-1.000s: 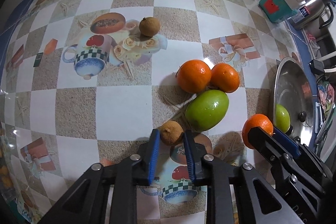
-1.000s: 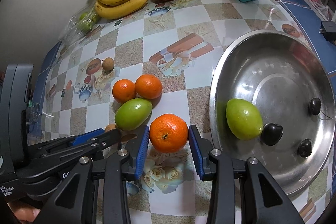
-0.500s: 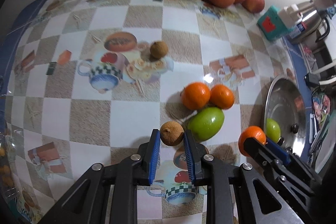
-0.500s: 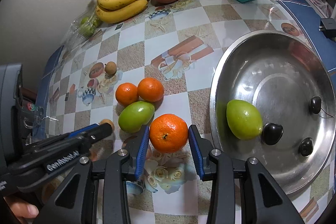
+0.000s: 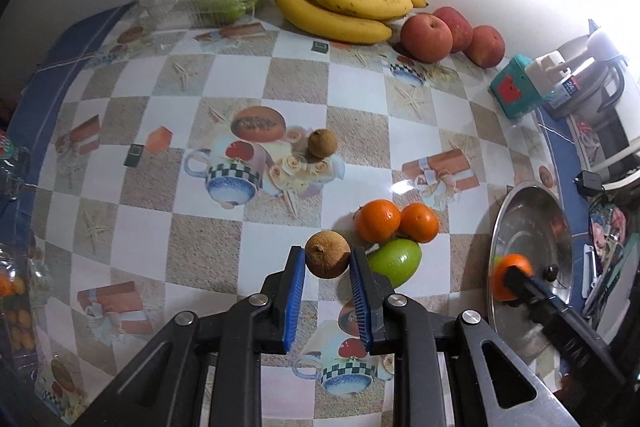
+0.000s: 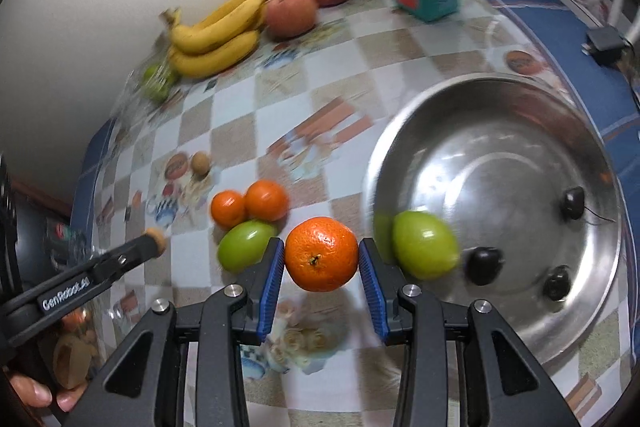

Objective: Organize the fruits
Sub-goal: 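Carry the kiwi in the left tool while the right tool carries the orange to the basin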

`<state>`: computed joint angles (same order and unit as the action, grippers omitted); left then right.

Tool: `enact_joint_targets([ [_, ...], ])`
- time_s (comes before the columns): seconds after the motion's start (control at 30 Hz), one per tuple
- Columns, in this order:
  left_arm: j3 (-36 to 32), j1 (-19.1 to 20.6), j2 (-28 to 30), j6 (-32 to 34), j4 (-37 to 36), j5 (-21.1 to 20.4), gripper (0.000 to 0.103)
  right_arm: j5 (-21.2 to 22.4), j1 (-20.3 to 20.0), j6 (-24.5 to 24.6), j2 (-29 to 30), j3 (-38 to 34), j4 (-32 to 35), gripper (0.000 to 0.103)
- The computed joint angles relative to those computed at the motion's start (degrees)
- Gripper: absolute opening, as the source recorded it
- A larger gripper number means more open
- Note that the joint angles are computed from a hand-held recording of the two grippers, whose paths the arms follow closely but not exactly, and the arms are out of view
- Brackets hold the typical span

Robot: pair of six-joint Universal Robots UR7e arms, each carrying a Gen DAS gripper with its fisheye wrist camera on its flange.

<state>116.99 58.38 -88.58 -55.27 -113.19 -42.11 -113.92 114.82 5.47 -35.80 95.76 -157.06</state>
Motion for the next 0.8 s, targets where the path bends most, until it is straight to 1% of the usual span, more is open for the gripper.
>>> enact_joint_targets([
  [0.07, -0.18, -0.56, 0.33, -0.31, 0.69, 0.67, 0.025, -0.79, -0.80, 1.21, -0.98, 0.46, -0.88, 0.040],
  [0.2, -0.21, -1.49, 1.64, 0.93, -0.66, 0.71, 0.025, -3.17, -2.06, 3.48, -2.57, 1.24, -2.53, 0.040],
  [0.3, -0.14, -2.17, 2.74, 2.60, -2.73, 0.19, 0.025, -5.57, -3.04, 5.42, -3.89, 2.03, -3.39, 0.040],
  [0.37, 0.04, -3.09, 3.75, 4.26, -4.65, 0.20, 0.025, -8.10, -3.36, 6.02, -4.57, 2.43, -4.16, 0.040],
  [0.47, 0.07, -4.52, 5.67, 7.28, -7.59, 0.28, 0.025, -8.11, -4.44, 7.03, -6.07, 3.62, -5.85, 0.040],
  [0.53, 0.06, -5.25, 7.31, 10.03, -10.39, -0.05, 0.025, -9.24, -4.81, 7.27, -6.66, 4.25, -7.01, 0.040],
  [0.6, -0.06, -5.75, 9.10, 12.68, -13.19, -0.37, 0.025, -9.30, -5.18, 7.61, -6.95, 4.48, -7.69, 0.040],
  [0.8, -0.57, -6.62, 13.24, 18.38, -19.09, -0.75, 0.025, -8.83, -6.41, 7.69, -7.78, 4.75, -7.23, 0.040],
])
